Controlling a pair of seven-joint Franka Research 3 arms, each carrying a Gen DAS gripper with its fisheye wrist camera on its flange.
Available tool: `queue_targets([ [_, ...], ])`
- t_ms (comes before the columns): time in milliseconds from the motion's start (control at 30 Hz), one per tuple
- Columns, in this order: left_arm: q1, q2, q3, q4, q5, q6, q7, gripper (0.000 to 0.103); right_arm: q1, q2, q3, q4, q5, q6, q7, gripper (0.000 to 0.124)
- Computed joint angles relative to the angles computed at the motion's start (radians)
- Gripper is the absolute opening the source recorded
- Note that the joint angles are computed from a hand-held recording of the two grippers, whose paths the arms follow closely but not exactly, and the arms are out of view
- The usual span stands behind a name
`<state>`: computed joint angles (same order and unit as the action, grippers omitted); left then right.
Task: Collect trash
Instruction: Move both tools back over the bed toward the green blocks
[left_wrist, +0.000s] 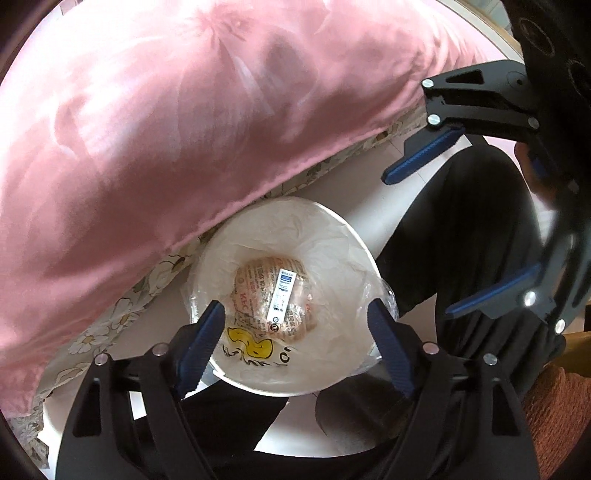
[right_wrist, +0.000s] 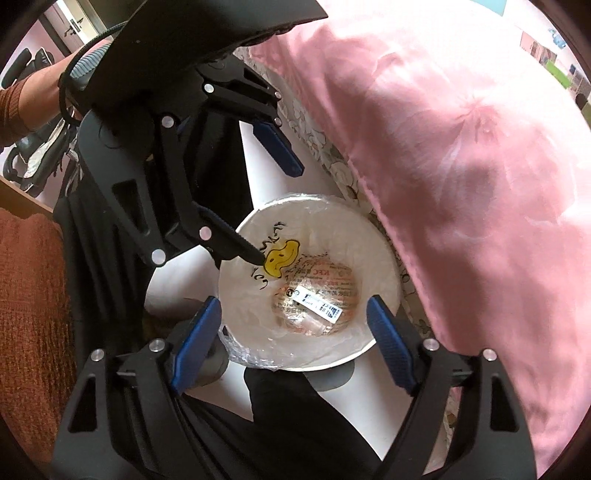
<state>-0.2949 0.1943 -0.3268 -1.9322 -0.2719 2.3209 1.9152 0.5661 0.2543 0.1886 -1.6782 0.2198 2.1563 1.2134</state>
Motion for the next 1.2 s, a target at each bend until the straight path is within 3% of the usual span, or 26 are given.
queue_targets([
  [267,-0.002,-0.043,0.012,-0.011,0.021,0.051,-0.033,0.084,-0.006,-0.051,-0.006,-0.028,-0.016,0.044,0.011,0.08],
  [533,-0.001,-0.049,0.024,0.041,0.061,0.054,-0.064,0.087,-0.019,-0.099,-0.013,-0.039,-0.049,0.062,0.03,0.08],
  [1200,0.028,0.071,0.038,0.354,0.165,-0.019,-0.146,0.09,-0.077,-0.045,-0.051,0.166,-0.108,0.011,0.023,0.08],
])
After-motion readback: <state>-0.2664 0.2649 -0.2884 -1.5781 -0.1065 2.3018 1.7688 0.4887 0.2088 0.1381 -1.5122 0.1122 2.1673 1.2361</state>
